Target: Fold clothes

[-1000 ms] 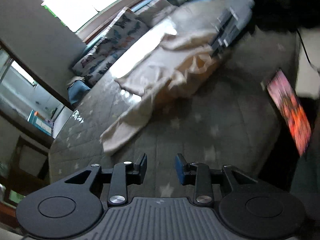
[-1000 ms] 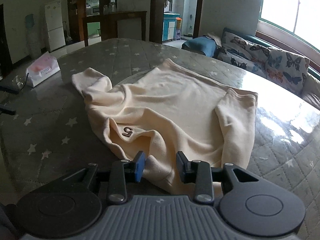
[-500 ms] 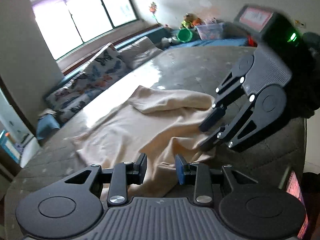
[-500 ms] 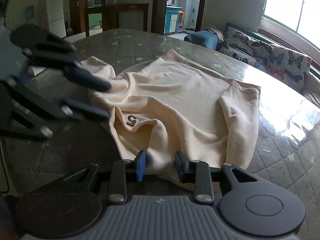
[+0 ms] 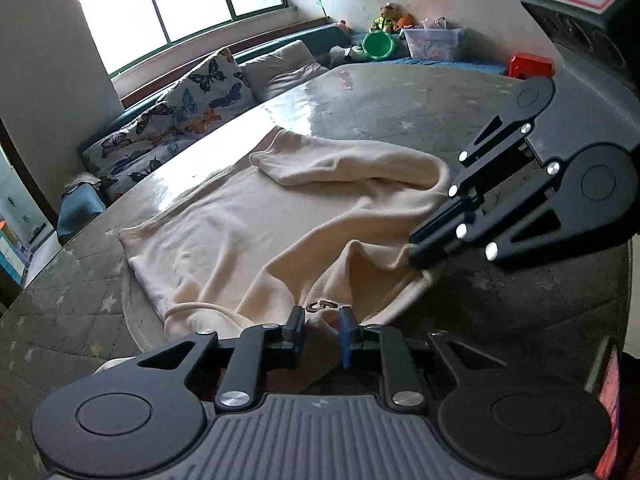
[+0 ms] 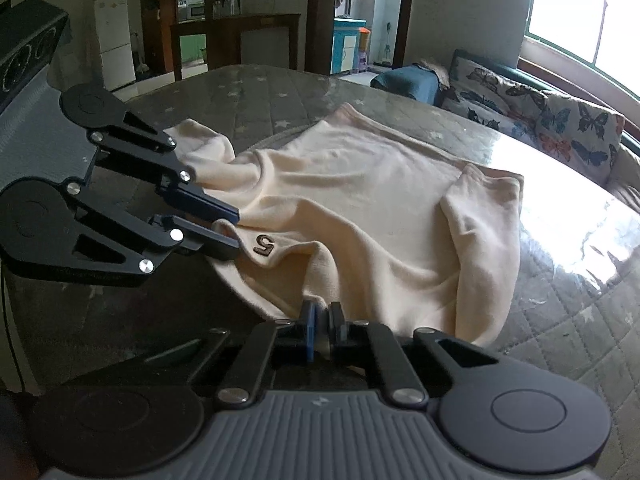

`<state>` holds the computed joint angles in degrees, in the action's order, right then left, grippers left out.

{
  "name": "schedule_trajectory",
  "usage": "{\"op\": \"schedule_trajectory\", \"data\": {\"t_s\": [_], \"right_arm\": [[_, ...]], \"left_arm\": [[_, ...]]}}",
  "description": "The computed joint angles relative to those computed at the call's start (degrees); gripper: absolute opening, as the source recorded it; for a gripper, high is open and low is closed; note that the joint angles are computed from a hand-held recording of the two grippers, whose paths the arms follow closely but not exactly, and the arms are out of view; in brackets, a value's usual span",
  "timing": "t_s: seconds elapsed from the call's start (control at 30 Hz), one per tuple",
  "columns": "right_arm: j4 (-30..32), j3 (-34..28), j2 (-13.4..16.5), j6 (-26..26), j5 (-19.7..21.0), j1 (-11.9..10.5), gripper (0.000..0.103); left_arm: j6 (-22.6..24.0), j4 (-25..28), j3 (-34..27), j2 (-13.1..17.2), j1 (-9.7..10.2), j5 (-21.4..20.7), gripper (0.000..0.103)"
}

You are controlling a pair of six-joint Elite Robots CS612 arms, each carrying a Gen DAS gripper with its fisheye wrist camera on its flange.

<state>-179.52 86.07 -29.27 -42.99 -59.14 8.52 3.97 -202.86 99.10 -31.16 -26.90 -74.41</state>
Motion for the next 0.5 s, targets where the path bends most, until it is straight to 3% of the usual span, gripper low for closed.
{"op": "schedule_trajectory", "data": {"t_s": [0.17, 0.33, 0.5], "right_arm": [[-0.15, 0.79, -0.46, -0.84, 0.06, -0.15, 0.005], [-0.31, 2.35, -1.35, -2.76, 1.11, -0.64, 0.004], [0.36, 4.66, -2.87, -5.28, 2.46, -1.47, 0.004]], "left_arm": [[0.91, -0.31, 0.09, 0.17, -0.13, 0.22, 0.030], [1.16, -1.53, 0.35, 0.32, -0.29, 0.31, 0.015], [2.39, -6.00, 3.55, -0.85, -1.25, -0.18, 0.013]]}}
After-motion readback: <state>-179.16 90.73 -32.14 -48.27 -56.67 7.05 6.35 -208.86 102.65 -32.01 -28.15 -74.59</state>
